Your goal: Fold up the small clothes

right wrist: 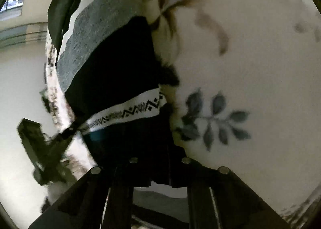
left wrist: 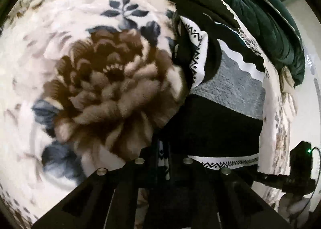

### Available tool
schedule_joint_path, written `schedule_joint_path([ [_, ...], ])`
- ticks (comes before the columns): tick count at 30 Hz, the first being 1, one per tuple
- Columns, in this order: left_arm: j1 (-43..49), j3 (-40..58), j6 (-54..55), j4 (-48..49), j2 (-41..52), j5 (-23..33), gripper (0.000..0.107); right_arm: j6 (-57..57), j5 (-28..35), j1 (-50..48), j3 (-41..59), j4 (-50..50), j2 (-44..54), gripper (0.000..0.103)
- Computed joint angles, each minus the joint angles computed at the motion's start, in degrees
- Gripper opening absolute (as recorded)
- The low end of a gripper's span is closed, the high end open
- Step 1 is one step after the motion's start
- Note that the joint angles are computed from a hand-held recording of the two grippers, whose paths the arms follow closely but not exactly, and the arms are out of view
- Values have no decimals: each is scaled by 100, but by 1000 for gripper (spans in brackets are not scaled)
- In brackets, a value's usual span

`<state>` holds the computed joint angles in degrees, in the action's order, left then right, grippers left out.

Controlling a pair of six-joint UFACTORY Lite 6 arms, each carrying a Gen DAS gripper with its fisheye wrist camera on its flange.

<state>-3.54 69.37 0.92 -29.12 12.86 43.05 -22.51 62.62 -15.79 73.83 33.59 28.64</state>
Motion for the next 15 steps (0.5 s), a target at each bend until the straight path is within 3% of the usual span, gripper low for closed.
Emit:
schedule_joint_path([
  [3, 128, 56, 254, -107, -198, 421, 12, 26, 0, 76, 62, -97, -12, 12],
  [5, 209, 2, 223, -51, -614, 870, 31, -21, 332, -28, 61, -172, -99, 19],
  [7, 260, -257, 78, -30, -1223, 1206, 41, 105, 627, -105, 47, -242, -332, 46],
  [12, 435, -1765, -290, -87, -3361, 2268, 42, 0, 1736, -1047, -680, -770, -1717, 50],
  [15, 107, -2667, -710, -75, -4258, 2464, 42, -155, 2249, -1543, -1684, -1274, -2778, 57],
])
